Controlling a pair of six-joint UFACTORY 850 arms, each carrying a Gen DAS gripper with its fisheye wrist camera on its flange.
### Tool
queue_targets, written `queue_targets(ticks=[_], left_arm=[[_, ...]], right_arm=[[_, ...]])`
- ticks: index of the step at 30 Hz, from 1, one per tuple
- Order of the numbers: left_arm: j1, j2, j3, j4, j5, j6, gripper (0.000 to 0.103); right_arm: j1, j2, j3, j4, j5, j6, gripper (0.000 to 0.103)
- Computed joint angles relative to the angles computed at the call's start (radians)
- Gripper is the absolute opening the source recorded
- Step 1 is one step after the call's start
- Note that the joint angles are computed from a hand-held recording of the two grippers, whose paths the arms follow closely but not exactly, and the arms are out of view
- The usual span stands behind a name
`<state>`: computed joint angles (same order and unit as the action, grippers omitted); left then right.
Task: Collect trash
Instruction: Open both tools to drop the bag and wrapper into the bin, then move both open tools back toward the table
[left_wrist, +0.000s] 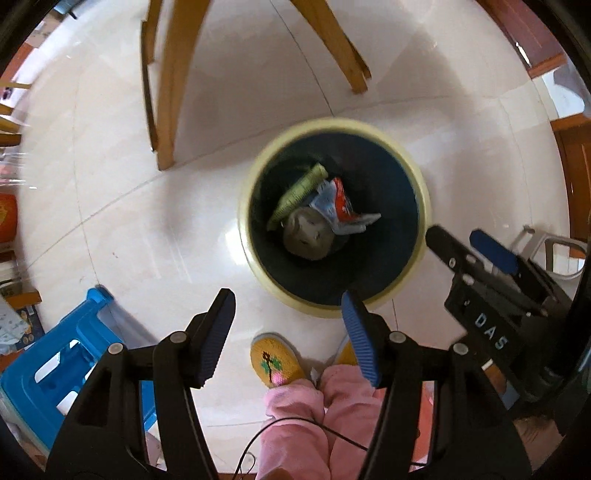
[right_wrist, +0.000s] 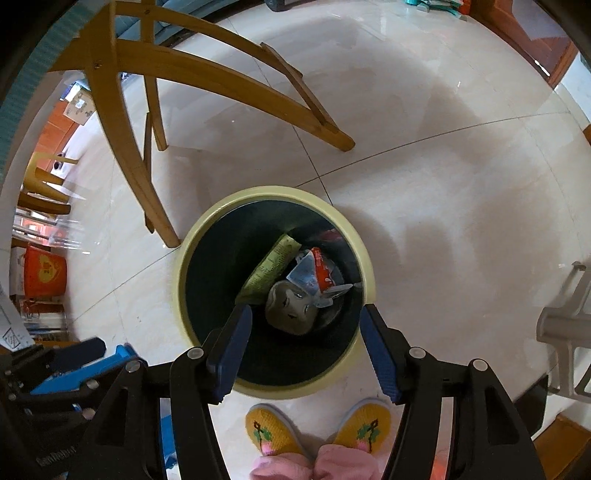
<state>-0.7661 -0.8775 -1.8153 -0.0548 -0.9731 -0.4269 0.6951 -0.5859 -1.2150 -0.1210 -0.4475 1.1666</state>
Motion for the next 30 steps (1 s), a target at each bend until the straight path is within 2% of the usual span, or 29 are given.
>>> queue_targets(ticks=[9, 13, 20, 24, 30], left_arm=[[-0.028, 0.125, 0.053, 0.112, 0.038, -0.123, 0.056], [-0.030, 0.179, 0.057, 0.102, 0.013, -0.113, 0.053], [-0.026, 0.292, 0.021, 0.104, -0.053, -0.120, 0.052], [-0.019, 0.334, -0.035, 0.109, -0.104, -0.118, 0.052], [-0.007, 0.383, -0.134, 0.106, -0.162, -0.106, 0.052]], right_arm=[[0.021, 0.073, -0.023, -0.009, -0.079, -0.001, 0.062], [0.027, 0.123, -0.036, 0.000, -0.127, -0.002, 0.062], [0.050, 0.223, -0.096, -0.032, -0.234, 0.023, 0.062], [0.072, 0.271, -0.161, -0.069, -0.306, 0.057, 0.062], [0.105, 0.290, -0.298, -0.140, -0.437, 0.108, 0.062]])
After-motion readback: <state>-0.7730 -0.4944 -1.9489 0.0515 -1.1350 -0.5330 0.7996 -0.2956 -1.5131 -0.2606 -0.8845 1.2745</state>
